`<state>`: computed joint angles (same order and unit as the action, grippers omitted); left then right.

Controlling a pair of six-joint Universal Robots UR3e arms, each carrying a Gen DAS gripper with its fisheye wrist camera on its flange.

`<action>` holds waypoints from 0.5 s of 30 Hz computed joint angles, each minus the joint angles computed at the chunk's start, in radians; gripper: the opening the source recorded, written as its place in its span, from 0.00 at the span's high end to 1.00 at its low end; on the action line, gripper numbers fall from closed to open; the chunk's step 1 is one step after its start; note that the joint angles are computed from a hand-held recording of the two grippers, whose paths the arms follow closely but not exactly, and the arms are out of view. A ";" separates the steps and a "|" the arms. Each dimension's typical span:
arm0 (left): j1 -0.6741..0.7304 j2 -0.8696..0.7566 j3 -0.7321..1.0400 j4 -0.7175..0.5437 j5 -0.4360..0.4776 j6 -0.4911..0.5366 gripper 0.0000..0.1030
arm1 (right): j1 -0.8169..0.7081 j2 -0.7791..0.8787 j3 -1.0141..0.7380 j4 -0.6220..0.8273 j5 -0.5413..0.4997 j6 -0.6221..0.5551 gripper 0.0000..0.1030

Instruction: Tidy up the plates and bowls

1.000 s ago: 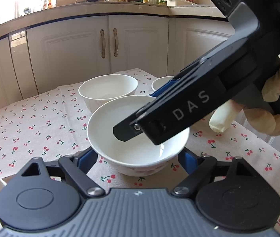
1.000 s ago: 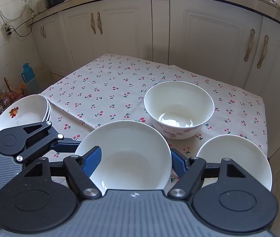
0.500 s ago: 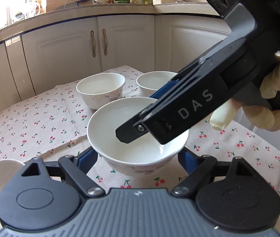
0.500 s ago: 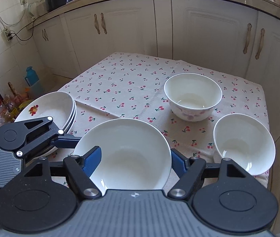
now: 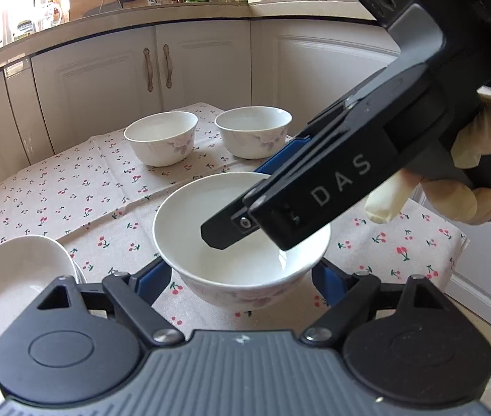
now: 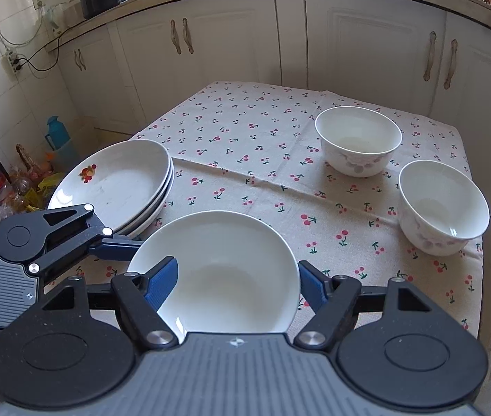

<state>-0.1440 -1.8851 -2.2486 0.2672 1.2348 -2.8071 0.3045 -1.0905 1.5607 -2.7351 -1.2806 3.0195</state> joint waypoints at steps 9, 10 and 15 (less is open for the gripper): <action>0.027 0.047 -0.077 -0.007 -0.044 0.013 0.15 | 0.036 -0.003 0.024 -0.012 -0.038 0.030 0.22; 0.029 0.046 -0.079 -0.007 -0.045 0.017 0.15 | 0.036 -0.003 0.027 -0.015 -0.035 0.036 0.22; 0.047 0.047 -0.101 0.004 -0.058 0.028 0.15 | 0.040 -0.001 0.031 -0.027 -0.027 0.053 0.22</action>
